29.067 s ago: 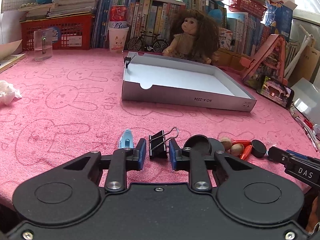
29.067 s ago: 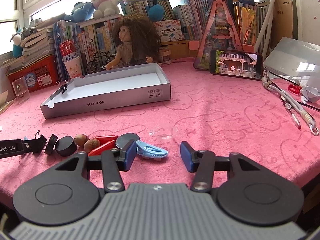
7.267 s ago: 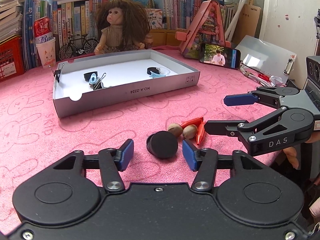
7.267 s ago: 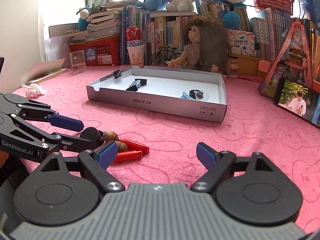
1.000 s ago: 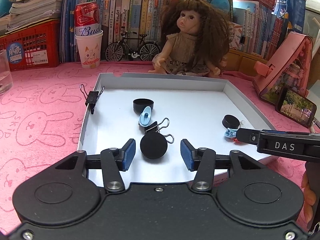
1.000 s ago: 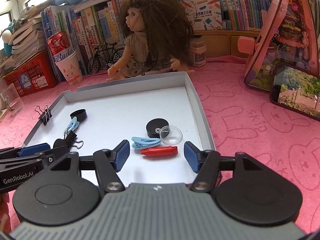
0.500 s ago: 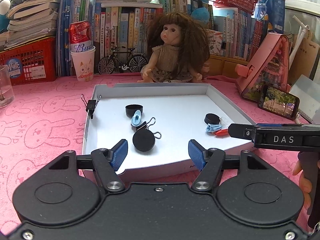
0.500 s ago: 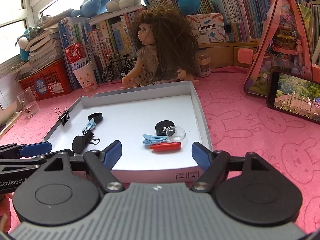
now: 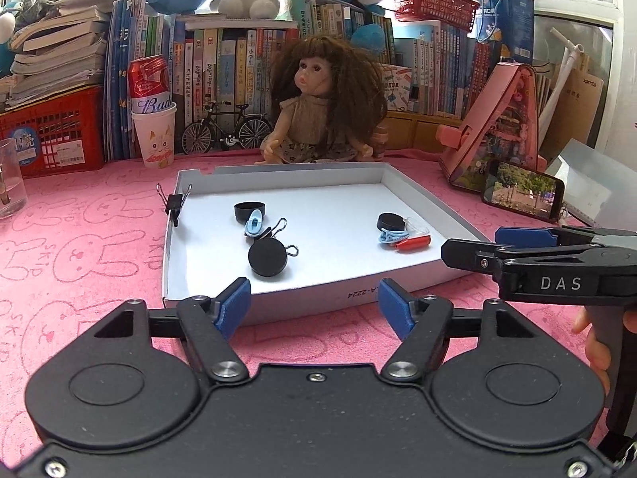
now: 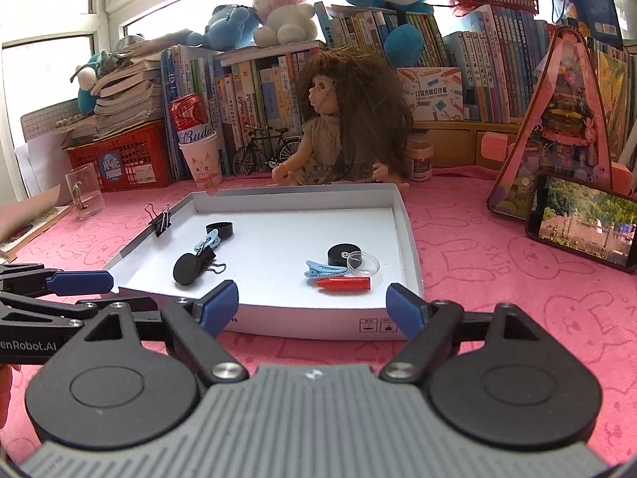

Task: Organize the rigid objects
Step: 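Withdraw both tools and move them toward the remaining cap and nuts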

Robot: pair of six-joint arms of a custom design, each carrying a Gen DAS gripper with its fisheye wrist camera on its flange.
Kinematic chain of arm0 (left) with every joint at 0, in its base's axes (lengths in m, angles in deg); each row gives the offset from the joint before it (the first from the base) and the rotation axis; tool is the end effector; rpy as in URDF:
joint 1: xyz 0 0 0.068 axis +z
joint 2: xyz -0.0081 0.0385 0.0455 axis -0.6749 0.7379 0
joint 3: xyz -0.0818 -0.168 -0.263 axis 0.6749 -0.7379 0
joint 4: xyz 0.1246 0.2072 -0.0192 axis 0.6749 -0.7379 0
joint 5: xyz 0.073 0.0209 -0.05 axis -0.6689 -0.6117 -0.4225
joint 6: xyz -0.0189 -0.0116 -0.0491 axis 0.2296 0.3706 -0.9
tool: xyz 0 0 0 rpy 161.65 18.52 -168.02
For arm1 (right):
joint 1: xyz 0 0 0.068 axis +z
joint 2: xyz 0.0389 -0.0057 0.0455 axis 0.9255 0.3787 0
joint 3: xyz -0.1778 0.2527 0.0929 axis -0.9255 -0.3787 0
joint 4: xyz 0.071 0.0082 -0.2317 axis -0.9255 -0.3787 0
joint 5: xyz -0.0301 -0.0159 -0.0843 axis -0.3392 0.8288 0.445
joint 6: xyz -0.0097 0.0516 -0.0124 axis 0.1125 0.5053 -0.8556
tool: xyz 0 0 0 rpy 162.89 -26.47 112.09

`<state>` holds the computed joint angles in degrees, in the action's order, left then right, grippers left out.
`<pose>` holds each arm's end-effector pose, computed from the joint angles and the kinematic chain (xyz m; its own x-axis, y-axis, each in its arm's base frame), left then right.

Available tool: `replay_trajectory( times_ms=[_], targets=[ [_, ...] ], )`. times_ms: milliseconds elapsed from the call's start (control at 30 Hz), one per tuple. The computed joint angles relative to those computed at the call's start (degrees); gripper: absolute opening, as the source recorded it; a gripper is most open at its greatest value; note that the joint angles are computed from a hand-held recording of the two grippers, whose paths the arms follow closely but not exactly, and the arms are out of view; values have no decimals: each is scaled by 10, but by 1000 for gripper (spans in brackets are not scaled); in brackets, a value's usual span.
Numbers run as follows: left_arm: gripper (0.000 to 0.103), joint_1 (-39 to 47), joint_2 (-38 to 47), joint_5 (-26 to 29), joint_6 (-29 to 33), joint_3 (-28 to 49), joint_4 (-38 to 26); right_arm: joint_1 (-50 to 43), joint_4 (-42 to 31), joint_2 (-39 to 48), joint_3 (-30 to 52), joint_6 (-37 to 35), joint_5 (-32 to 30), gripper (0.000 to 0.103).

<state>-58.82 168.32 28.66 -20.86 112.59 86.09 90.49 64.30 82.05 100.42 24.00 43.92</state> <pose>0.3221 -0.1084 0.1430 -0.4618 0.2720 -0.8442 0.6268 0.7735 -0.0936 0.2364 0.0817 0.1520 -0.4677 0.2002 -0.8609 0.2094 0.9714 0.1122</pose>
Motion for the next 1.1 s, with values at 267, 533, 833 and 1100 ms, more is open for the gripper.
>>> replay_trajectory(
  times_ms=[267, 533, 833, 1100],
  targets=[
    [71, 11, -15, 25, 16, -45, 26, 38, 45, -5, -39, -5, 19, 92],
    [72, 20, -7, 39, 34, -85, 69, 65, 107, 22, -81, 1, 32, 93],
    [73, 27, 11, 49, 54, -118, 109, 92, 140, 48, -112, 38, 53, 94],
    [73, 40, 26, 68, 64, -142, 131, 109, 186, 78, -131, 48, 57, 96]
  ],
)
